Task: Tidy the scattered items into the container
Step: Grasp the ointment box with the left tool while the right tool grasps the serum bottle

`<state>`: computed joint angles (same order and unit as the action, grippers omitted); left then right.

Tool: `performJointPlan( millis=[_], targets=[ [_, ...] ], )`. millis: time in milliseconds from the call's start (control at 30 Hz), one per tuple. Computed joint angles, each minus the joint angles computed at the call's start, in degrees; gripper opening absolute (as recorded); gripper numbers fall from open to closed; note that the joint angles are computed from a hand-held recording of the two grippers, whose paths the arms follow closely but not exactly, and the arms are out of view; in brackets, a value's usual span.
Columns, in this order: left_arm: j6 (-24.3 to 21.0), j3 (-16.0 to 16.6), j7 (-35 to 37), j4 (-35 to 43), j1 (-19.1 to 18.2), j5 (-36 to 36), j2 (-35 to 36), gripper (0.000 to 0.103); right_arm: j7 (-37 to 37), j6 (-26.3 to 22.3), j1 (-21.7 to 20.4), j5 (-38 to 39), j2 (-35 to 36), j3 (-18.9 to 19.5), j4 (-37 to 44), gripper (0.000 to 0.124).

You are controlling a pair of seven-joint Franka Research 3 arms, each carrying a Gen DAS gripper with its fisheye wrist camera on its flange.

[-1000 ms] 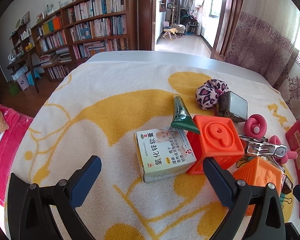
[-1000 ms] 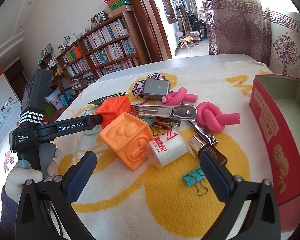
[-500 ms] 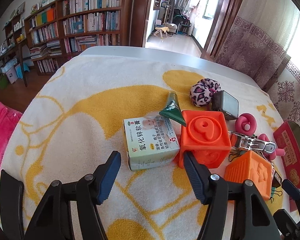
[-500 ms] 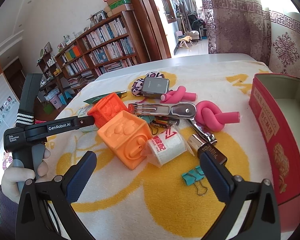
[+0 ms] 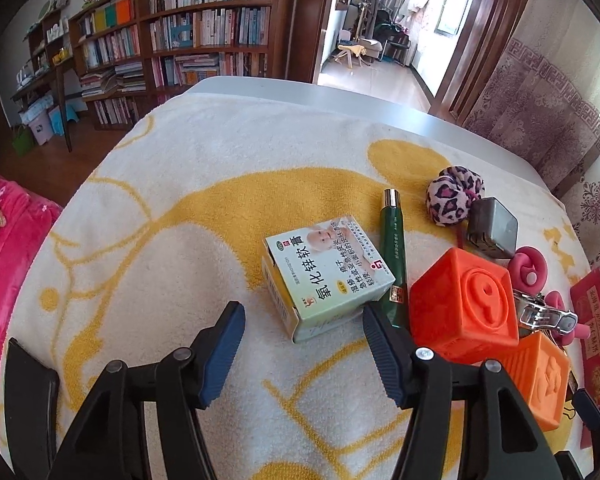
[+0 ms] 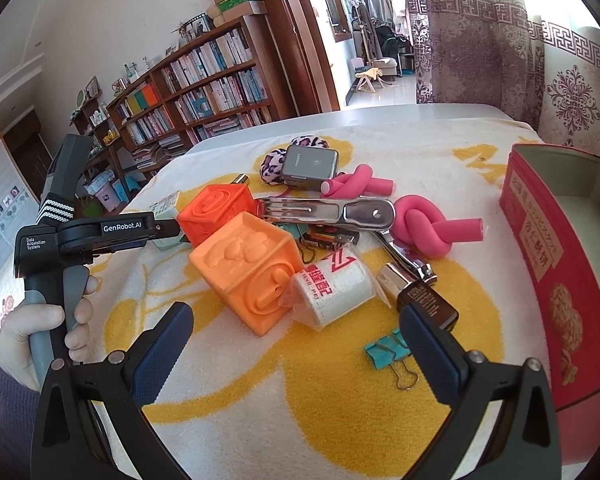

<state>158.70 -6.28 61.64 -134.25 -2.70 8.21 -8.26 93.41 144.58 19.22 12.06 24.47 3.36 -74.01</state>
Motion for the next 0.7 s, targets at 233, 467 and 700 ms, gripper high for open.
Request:
performJointPlan(
  millis=[233,467,700],
  targets=[
    [-0.2,-0.9,-4.6,3.0,0.8,2.9,1.6,0.086,-0.2,0.7,-0.2,0.8,-0.7,0.3,-1.1,0.103],
    [-1.9,-0.3,-7.6,4.3,1.3,2.0,4.7,0.053,-0.3,1.3,-0.1,0.6,-1.2,0.1,-2.0,0.103],
    [4.2,0.0,-8.6,-0.8,1.8,2.6,-1.8,0.052,1.4,0.4,-0.2,0.4,-0.3,-0.3,-0.9,0.103]
  ],
)
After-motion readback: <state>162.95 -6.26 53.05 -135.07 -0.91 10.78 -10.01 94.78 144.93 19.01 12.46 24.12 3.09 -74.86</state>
